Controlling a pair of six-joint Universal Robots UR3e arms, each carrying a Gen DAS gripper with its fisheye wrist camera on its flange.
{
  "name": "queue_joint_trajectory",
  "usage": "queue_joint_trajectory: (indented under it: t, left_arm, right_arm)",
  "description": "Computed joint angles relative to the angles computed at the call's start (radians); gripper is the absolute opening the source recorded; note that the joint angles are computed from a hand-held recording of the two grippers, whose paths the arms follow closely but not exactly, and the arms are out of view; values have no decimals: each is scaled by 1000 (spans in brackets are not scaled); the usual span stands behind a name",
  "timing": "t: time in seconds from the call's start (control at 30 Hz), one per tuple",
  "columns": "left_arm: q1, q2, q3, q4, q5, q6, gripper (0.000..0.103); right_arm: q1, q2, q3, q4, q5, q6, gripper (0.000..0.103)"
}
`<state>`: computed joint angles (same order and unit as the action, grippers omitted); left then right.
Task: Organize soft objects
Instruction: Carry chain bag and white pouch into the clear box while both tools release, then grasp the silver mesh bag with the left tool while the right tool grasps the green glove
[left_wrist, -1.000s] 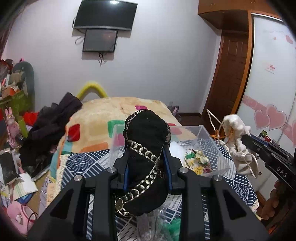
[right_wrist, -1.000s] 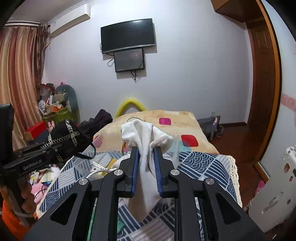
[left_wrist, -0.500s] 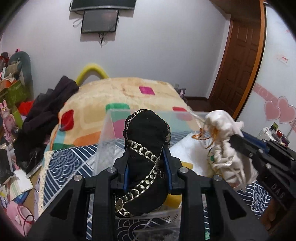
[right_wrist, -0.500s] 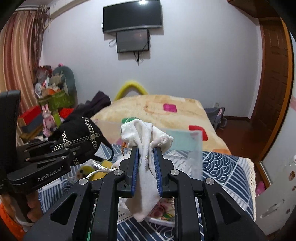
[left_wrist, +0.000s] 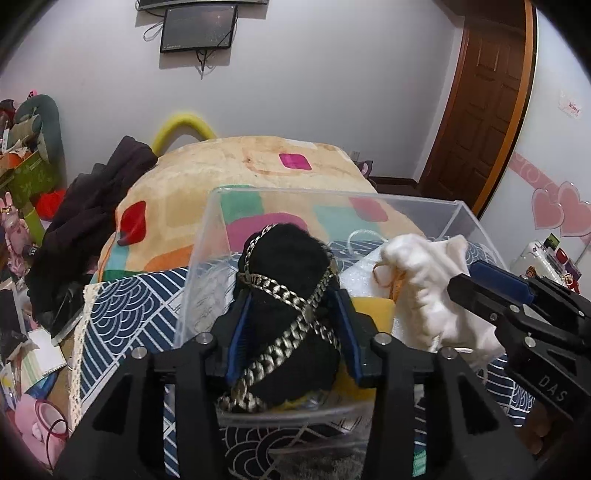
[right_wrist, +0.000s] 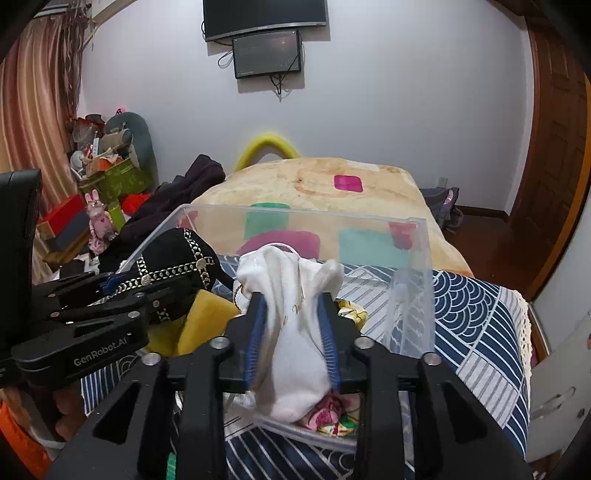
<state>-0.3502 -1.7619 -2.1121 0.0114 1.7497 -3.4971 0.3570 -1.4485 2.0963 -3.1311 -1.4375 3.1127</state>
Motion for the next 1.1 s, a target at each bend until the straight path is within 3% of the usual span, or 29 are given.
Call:
queue_joint_trajectory:
  t: [0.1, 0.23, 0.4, 0.53, 0.8, 1.1]
  left_arm:
    - [-11, 41, -25, 9, 7, -3, 55]
    - [-52, 98, -46, 3, 57, 3, 57]
    - [-133, 168, -68, -1, 162, -2, 66]
    - [-221, 203, -113, 39, 275, -19, 78]
    - [-312, 256, -203, 33, 329, -88, 82]
    - [-359, 261, -332, 50, 322, -184, 82]
  right_arm:
    - [-9, -38, 29, -15, 3, -2, 43]
    - [-11, -93, 55, -26, 4, 0, 48]
    - [-22, -173, 102, -40, 19, 3, 55]
    - [-9, -234, 151, -66, 7, 1, 61]
    - [52, -292, 247, -109, -38, 0, 63]
    - [153, -197, 317, -176, -90, 45, 65]
